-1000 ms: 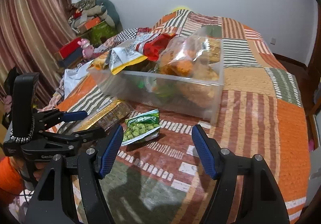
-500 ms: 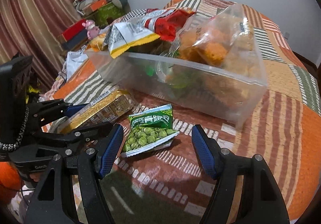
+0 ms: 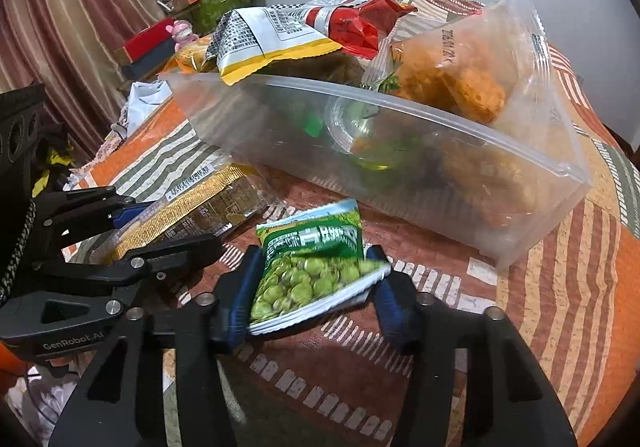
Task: Organize snacks
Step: 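Grasp the long bread-stick pack with the left tool while the right tool grasps the green pea bag, then lift the bread-stick pack and green pea bag over the clear box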
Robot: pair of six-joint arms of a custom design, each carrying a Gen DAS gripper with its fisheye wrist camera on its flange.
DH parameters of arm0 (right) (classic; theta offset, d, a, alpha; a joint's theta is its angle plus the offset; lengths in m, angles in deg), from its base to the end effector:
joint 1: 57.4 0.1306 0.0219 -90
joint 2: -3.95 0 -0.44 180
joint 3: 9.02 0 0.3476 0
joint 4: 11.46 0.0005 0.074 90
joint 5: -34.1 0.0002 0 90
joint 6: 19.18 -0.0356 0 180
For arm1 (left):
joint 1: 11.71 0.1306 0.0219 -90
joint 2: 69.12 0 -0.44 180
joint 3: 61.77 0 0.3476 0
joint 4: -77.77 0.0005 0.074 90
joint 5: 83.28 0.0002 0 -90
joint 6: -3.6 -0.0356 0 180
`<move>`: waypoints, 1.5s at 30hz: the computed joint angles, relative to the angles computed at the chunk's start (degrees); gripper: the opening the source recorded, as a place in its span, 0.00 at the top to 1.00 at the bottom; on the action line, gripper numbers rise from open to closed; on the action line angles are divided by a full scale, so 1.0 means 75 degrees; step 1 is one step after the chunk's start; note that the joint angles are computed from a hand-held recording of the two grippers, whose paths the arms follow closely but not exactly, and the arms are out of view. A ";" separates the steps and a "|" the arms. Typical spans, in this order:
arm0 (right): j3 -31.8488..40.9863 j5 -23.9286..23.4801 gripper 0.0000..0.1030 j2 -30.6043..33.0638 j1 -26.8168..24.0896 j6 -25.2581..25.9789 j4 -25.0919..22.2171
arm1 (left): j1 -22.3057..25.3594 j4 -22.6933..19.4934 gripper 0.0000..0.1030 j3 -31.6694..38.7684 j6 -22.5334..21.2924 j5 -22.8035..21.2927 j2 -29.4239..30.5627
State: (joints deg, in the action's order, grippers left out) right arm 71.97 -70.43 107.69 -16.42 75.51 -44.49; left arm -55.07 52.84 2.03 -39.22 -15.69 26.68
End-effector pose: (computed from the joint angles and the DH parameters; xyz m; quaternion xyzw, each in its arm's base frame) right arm 0.3778 0.3394 0.3338 -0.4022 0.8593 0.2057 0.2397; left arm 0.3138 -0.2784 0.2944 -0.0866 0.9380 -0.0672 0.3288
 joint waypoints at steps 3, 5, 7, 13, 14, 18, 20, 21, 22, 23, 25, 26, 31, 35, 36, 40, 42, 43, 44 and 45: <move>-0.0044 0.0003 0.56 -0.0047 -0.0013 -0.0005 0.0069 | -0.0049 -0.0021 0.65 0.0000 0.0038 -0.0022 -0.0023; -0.0052 0.0023 0.59 -0.0075 0.0000 -0.0029 0.0090 | -0.0067 -0.0006 0.65 -0.0018 0.0069 -0.0032 -0.0044; -0.0174 0.0011 0.59 -0.0186 -0.0050 -0.0018 0.0168 | -0.0118 -0.0057 0.65 -0.0024 0.0112 -0.0068 -0.0085; -0.0488 0.0203 0.59 -0.0577 -0.0063 -0.0075 0.0486 | -0.0313 -0.0324 0.65 -0.0049 0.0336 -0.0292 -0.0283; -0.0528 0.0191 0.59 -0.0646 -0.0083 -0.0076 0.0518 | -0.0341 -0.0360 0.65 -0.0059 0.0379 -0.0328 -0.0330; -0.0670 0.0087 0.59 -0.0900 -0.0175 -0.0166 0.0669 | -0.0534 -0.0679 0.65 0.0024 0.0537 -0.0745 -0.0527; -0.0758 0.0082 0.59 -0.1046 -0.0200 -0.0202 0.0776 | -0.0658 -0.0853 0.65 0.0079 0.0591 -0.0976 -0.0657; -0.0797 0.0102 0.59 -0.1118 -0.0190 -0.0250 0.0840 | -0.0716 -0.0917 0.65 0.0101 0.0621 -0.1067 -0.0729; -0.0797 0.0151 0.59 -0.1153 -0.0150 -0.0297 0.0884 | -0.0783 -0.0973 0.65 0.0136 0.0651 -0.1174 -0.0782; -0.0823 0.0167 0.59 -0.1223 -0.0166 -0.0306 0.0938 | -0.0831 -0.1021 0.65 0.0164 0.0656 -0.1280 -0.0836; -0.0849 0.0227 0.59 -0.1292 -0.0139 -0.0362 0.1047 | -0.0934 -0.1157 0.65 0.0235 0.0656 -0.1537 -0.0941; -0.0845 0.0252 0.59 -0.1316 -0.0136 -0.0387 0.1089 | -0.0980 -0.1223 0.65 0.0271 0.0668 -0.1644 -0.0988; -0.0805 0.0248 0.59 -0.1458 -0.0165 -0.0524 0.1278 | -0.1091 -0.1443 0.65 0.0461 0.0645 -0.2104 -0.1204; -0.0762 0.0229 0.59 -0.1562 -0.0191 -0.0620 0.1448 | -0.1030 -0.1527 0.65 0.0611 0.0495 -0.2303 -0.1324; -0.0728 0.0237 0.59 -0.1572 -0.0199 -0.0635 0.1497 | -0.0992 -0.1512 0.65 0.0641 0.0448 -0.2304 -0.1349; -0.0602 0.0295 0.59 -0.1532 -0.0208 -0.0752 0.1654 | -0.0704 -0.1282 0.65 0.0730 0.0105 -0.2186 -0.1416; -0.0537 0.0323 0.59 -0.1501 -0.0213 -0.0795 0.1711 | -0.0578 -0.1196 0.65 0.0777 -0.0043 -0.2138 -0.1421; -0.0489 0.0350 0.59 -0.1466 -0.0217 -0.0816 0.1750 | -0.0513 -0.1167 0.65 0.0808 -0.0121 -0.2129 -0.1418; -0.0442 0.0366 0.59 -0.1435 -0.0226 -0.0836 0.1783 | -0.0448 -0.1124 0.65 0.0833 -0.0196 -0.2119 -0.1412; -0.0400 0.0361 0.59 -0.1412 -0.0248 -0.0842 0.1799 | -0.0346 -0.1079 0.65 0.0877 -0.0309 -0.2098 -0.1389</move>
State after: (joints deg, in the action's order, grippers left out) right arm 68.97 -67.73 97.10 -18.28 69.19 -31.00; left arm -57.67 44.75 8.61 -41.54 -31.42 16.26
